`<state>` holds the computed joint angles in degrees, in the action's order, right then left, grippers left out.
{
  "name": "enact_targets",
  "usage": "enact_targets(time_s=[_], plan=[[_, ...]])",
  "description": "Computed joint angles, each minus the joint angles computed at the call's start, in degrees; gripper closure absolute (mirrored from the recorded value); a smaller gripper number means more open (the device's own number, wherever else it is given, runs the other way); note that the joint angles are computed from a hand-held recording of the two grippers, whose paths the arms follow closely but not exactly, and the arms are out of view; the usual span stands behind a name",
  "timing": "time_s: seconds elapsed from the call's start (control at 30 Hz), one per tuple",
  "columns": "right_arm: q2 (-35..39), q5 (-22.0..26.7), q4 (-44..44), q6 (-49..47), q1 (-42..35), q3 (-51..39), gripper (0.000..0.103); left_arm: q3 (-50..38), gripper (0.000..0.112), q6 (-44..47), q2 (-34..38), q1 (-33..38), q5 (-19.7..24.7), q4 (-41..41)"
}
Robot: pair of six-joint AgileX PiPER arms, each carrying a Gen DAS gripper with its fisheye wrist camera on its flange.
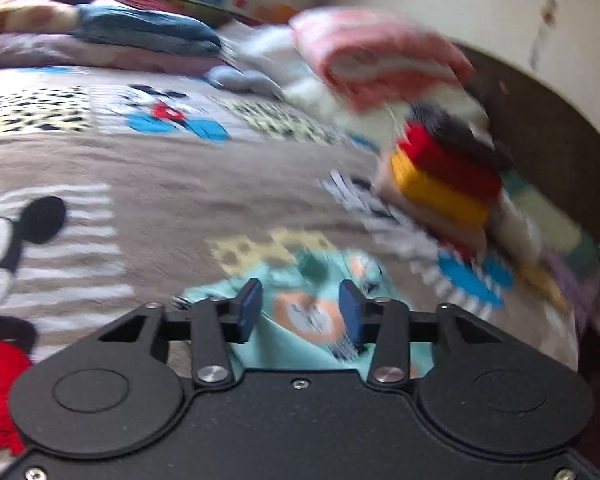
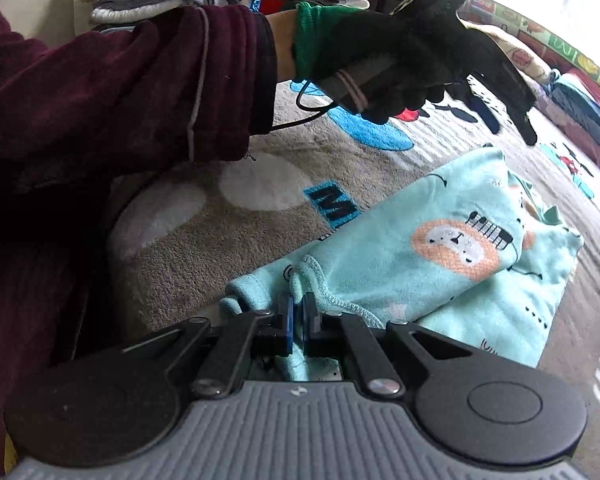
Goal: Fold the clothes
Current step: 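Open both tools and release the sweatshirt onto the bed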
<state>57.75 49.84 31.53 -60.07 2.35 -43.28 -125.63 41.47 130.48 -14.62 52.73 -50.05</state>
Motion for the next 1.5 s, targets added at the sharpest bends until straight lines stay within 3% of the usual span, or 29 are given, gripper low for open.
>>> enact_targets(time_s=[0.07,0.13,0.23,0.37,0.47,0.53,0.57,0.7,0.77,0.87,1.03,1.1,1.2,1.3,1.4,1.5], plan=[[0.5,0.6,0.6,-0.1,-0.6,-0.3,0.096,1.9,0.093,-2.5,0.8,-3.1,-5.4,10.0],[1.0,1.2,1.3,-0.3,-1.3,-0.5,0.096,1.9,0.097,-6.9,1.5,-4.5,-7.9,14.9],[1.8,2.0,4.2,-1.9,-3.7,0.0,0.096,2.8,0.097,-6.1,0.1,-3.5,-7.9,11.6],[0.6,2.6,5.8,-2.5,-5.2,0.5,0.096,11.0,0.094,-1.2,-6.9,-2.5,-9.9,6.2],[-1.4,8.6,10.7,-4.4,-10.8,-0.9,0.095,19.6,0.094,3.7,-13.9,-2.2,-11.2,2.2],[-2.6,13.5,14.9,-6.5,-16.0,-2.2,0.095,24.4,0.094,5.0,-18.2,-3.0,-11.6,4.5],[-3.1,13.5,16.4,-7.0,-17.3,-2.5,0.095,26.6,0.094,4.8,-20.0,-3.8,-12.4,6.5],[-1.7,0.5,20.3,-9.7,-13.3,-1.5,0.095,37.3,0.094,9.5,-25.1,-4.5,-17.9,-1.6],[1.4,-8.6,23.7,-13.4,-10.1,-0.2,0.094,40.1,0.094,10.1,-25.9,-5.5,-20.1,-3.6],[7.2,-18.4,28.2,-16.4,-7.9,1.2,0.093,39.7,0.083,9.4,-24.4,-8.3,-23.4,-1.4],[14.3,-19.8,35.8,-20.9,-9.1,4.1,0.084,35.5,0.063,5.1,-18.1,-10.2,-24.3,4.6],[14.7,-21.5,40.8,-25.5,-8.4,5.8,0.084,33.6,0.063,3.9,-17.1,-9.9,-22.8,5.8],[15.4,-20.8,35.7,-20.2,-7.8,3.8,0.084,36.5,0.065,7.0,-19.1,-8.7,-22.6,1.4],[11.7,-14.6,25.4,-11.0,-10.3,1.0,0.083,41.9,0.068,10.4,-26.0,-8.5,-24.2,0.0],[5.6,-9.1,27.7,-14.2,-16.5,2.6,0.081,48.6,0.068,16.2,-32.0,-7.8,-23.9,-7.0],[3.0,-4.7,30.7,-17.3,-18.7,4.5,0.081,53.0,0.068,15.3,-35.0,-9.4,-22.9,-3.9]])
